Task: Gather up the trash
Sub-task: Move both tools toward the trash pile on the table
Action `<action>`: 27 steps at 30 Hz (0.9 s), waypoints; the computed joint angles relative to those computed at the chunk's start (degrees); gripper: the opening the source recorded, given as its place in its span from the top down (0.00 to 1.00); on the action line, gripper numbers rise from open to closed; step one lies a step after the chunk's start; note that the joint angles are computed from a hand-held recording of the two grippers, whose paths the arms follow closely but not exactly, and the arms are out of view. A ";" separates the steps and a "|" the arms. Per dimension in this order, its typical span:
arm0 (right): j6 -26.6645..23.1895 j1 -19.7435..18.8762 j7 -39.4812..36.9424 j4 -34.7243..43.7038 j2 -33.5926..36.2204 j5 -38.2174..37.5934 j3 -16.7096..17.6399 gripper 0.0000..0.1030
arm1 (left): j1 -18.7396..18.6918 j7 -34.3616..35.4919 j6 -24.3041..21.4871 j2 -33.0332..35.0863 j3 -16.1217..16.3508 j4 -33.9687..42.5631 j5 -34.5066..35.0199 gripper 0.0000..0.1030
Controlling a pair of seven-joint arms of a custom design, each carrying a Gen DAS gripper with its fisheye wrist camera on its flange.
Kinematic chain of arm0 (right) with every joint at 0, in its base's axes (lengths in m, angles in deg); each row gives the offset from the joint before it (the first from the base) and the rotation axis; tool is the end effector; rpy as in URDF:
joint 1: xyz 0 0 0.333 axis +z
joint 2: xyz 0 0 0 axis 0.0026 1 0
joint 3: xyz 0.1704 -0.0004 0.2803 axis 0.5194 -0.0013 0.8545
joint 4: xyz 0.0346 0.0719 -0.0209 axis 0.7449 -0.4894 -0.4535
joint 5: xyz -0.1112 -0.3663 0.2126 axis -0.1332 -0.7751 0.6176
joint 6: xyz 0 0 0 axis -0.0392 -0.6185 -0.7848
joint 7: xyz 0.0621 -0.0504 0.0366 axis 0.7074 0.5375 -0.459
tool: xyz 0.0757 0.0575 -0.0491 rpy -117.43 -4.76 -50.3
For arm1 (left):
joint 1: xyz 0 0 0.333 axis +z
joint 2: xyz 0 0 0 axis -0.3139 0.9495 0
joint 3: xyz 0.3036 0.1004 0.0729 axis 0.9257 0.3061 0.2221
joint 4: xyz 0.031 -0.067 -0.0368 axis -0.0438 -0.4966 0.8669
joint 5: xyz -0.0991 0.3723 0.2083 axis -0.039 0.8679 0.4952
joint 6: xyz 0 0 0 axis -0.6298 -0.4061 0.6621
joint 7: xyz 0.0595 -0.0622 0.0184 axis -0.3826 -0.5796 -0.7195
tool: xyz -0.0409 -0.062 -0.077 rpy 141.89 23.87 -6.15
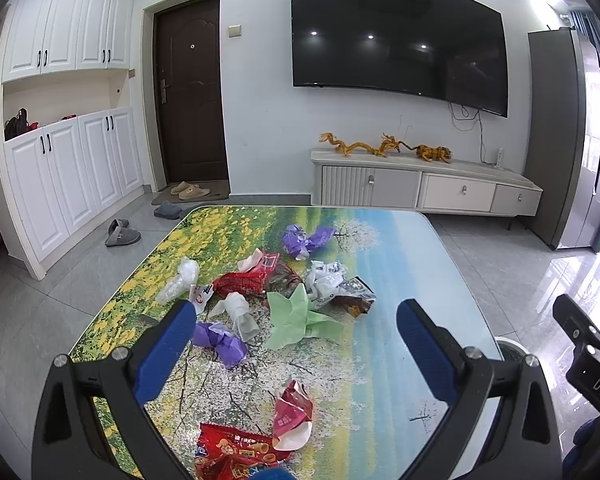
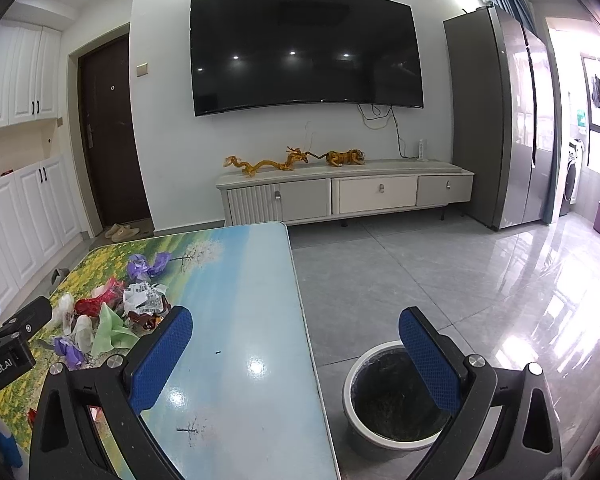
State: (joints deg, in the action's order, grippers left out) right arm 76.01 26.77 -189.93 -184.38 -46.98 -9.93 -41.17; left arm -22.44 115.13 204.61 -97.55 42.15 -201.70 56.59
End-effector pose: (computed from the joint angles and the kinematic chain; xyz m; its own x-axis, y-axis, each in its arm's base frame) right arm 0.4027 0.3618 0.5638 -0.5047 -0.8595 -0.0814 -0.3677 0.2993 -0.8805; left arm 0.4668 -0.2664 0.5956 -0.2958 -0.9550 -0.0206 -0.4583 0.1608 -0.8741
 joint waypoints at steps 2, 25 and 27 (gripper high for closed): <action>-0.19 0.02 -0.06 0.12 0.10 -0.11 0.06 0.00 | -0.05 0.11 -0.12 0.02 0.02 0.10 0.07 0.02; 4.04 -0.32 1.41 -0.86 1.15 -1.02 -1.60 0.00 | -9.86 16.32 -1.21 4.84 8.98 2.17 -12.97 0.01; 6.67 -0.54 0.83 -1.00 1.40 -0.44 -2.23 0.00 | -11.35 20.05 -1.31 5.06 11.11 2.18 -16.44 0.01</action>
